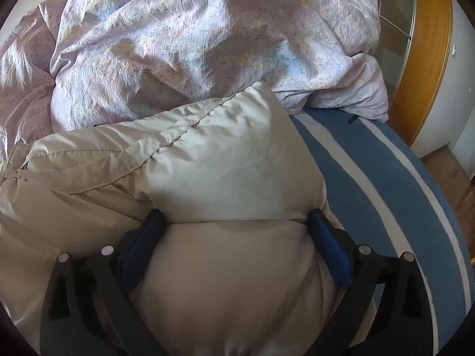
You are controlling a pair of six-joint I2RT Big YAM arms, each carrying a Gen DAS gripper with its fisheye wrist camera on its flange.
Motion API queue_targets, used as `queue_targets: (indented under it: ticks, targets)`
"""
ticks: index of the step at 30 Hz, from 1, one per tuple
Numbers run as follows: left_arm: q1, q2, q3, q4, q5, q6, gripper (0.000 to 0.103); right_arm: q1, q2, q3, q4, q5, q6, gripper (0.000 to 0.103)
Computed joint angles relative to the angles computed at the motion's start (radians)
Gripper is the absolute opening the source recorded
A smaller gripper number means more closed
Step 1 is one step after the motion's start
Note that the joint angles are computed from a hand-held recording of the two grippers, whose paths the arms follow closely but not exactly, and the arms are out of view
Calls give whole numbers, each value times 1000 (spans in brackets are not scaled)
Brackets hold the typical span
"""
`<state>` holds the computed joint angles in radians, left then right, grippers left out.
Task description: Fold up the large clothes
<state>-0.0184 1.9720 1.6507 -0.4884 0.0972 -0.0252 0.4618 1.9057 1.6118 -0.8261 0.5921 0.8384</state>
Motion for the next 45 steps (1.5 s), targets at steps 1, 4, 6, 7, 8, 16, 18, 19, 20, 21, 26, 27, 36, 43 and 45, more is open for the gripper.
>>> queue_targets:
  ticks: [1, 4, 6, 7, 8, 16, 18, 19, 20, 21, 26, 27, 36, 43, 45]
  targets:
    - [4, 3, 0, 2, 11, -3, 102, -3, -1, -4, 7, -7, -2, 97]
    - [11, 9, 6, -5, 28, -8, 102, -13, 0, -10, 18, -28, -10, 98]
    - [12, 14, 14, -14, 24, -3, 102, -17, 5, -4, 11, -35, -12, 99]
    - [12, 17, 18, -18, 25, -3, 102, -21, 10, 0, 6, -39, -15, 99]
    - [12, 20, 23, -22, 24, -2, 102, -19, 16, 9, -5, -40, -13, 100]
    - [-8, 20, 32, -45, -41, 17, 102, -29, 47, 47, -54, -59, -23, 101]
    - [-11, 17, 31, -48, -48, 20, 102, -30, 50, 50, -59, -58, -23, 101]
    - [-12, 16, 30, -48, -49, 19, 102, -31, 51, 52, -62, -56, -23, 101]
    - [-14, 15, 28, -48, -51, 19, 102, -31, 52, 54, -66, -54, -24, 101]
    - [-14, 15, 29, -51, -52, 19, 102, -30, 53, 56, -70, -53, -23, 101]
    - [-10, 20, 40, -70, -35, 15, 102, -29, 55, 60, -73, -52, -20, 101]
    - [-9, 22, 41, -71, -30, 14, 102, -27, 55, 61, -76, -50, -18, 101]
    - [-9, 13, 33, -59, -46, 9, 102, -22, 49, 59, -83, -36, -6, 101]
    - [35, -120, -106, -15, 30, 7, 102, 24, -107, -88, -38, -37, 133, 101]
    - [62, -157, -142, -13, 80, -5, 102, 42, -163, -144, -22, -35, 184, 101]
